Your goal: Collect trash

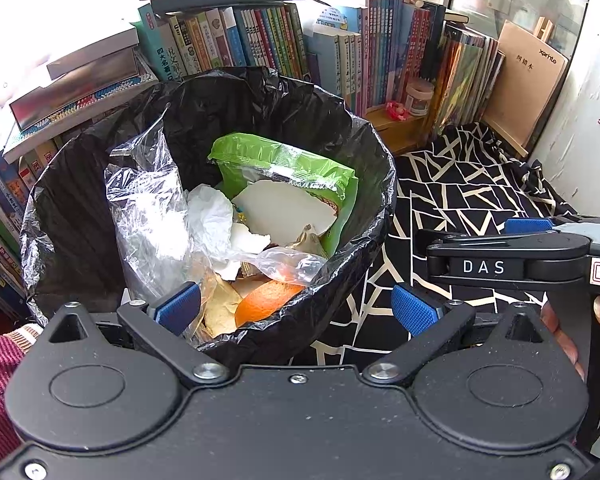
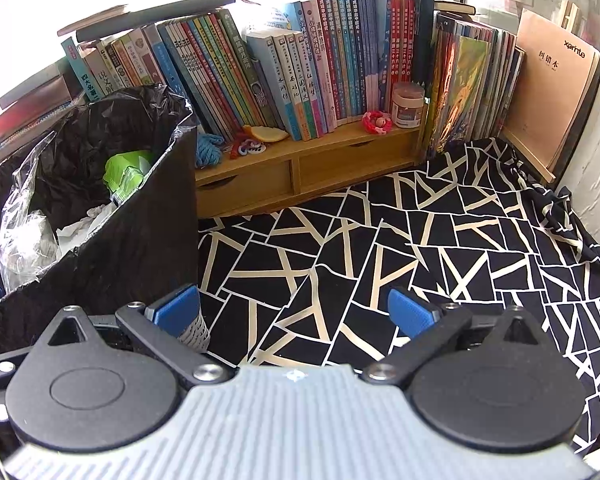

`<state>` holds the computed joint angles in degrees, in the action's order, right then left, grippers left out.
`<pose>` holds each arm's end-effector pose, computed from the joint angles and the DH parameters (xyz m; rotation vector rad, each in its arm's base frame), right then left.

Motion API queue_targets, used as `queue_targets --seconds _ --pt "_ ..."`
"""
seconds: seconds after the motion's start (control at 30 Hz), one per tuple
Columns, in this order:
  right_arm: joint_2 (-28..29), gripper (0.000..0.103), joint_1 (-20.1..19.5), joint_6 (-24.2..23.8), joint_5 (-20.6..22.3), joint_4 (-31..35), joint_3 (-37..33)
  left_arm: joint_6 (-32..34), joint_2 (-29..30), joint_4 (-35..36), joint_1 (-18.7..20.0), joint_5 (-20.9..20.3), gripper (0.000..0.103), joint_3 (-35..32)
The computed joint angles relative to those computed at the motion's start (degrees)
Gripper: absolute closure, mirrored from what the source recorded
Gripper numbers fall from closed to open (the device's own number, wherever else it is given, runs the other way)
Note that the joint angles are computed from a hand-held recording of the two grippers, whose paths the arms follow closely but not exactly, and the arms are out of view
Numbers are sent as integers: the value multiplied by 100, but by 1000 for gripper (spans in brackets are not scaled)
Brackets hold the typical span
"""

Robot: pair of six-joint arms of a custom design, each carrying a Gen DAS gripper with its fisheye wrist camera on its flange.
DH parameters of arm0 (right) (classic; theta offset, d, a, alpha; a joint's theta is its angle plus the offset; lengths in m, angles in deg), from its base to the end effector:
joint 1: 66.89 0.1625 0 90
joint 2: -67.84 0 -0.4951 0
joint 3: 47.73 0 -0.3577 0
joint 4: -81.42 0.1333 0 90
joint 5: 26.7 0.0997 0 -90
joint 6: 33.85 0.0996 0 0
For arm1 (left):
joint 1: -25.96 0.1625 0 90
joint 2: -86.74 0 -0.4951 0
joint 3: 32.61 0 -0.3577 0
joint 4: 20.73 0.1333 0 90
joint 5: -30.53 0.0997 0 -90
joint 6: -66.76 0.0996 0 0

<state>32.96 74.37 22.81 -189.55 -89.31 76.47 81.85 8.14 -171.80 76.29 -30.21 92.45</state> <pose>0.4174 -0.2860 0.0440 0.0168 -2.0356 1.1230 -0.1553 -0.4723 0.3296 1.1427 2.3996 -0.4803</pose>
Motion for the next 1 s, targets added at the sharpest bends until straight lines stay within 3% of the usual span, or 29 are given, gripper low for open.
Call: queue_targets --seconds 0.27,1.0 --pt "-63 0 2 358 -57 481 -32 5 7 8 -1 22 1 -1" --pt "-144 0 -34 671 -37 791 -11 13 9 0 -4 29 1 10"
